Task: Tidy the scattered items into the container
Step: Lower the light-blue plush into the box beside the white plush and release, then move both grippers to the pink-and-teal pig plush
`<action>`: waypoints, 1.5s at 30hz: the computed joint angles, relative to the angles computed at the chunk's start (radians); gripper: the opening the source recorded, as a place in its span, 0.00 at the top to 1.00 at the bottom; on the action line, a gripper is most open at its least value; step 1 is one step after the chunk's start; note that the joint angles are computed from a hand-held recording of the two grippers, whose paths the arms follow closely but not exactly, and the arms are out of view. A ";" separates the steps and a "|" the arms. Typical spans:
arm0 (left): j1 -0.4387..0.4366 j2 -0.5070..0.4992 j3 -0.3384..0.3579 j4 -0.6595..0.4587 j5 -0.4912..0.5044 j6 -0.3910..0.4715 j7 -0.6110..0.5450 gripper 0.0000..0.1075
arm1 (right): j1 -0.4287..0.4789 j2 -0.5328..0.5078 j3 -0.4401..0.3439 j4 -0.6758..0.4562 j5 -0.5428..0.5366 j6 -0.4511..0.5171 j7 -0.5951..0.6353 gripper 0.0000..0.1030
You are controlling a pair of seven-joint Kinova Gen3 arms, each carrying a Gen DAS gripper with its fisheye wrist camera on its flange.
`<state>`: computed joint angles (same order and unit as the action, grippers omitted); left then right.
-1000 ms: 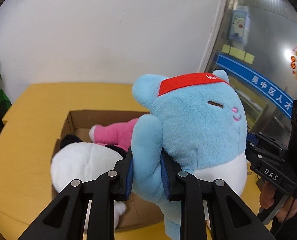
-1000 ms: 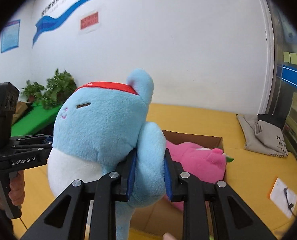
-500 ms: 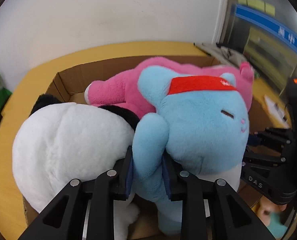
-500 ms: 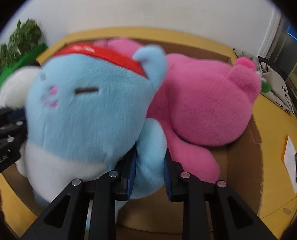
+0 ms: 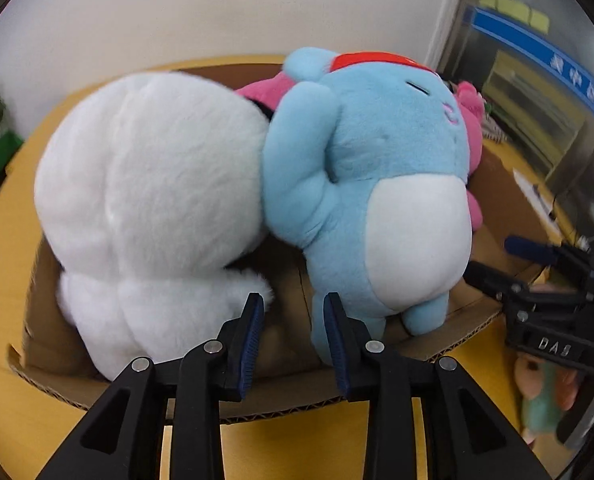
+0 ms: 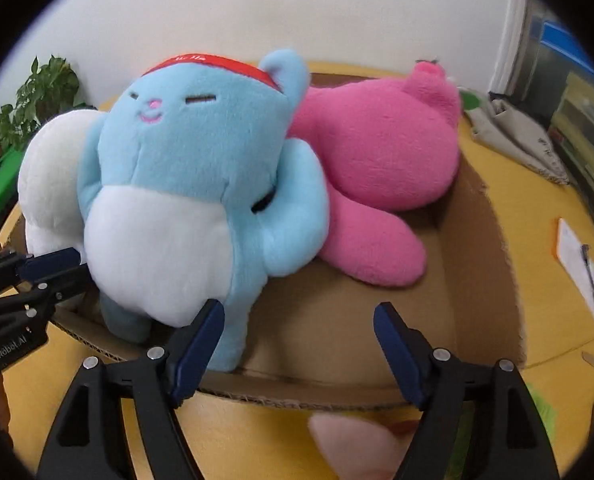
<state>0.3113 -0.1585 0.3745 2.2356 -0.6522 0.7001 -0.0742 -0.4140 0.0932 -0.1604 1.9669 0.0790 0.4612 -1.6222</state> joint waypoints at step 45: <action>0.662 0.174 0.280 -0.342 -0.238 0.864 0.647 0.04 | -0.020 -0.569 0.073 0.344 -0.209 -0.095 0.196 0.20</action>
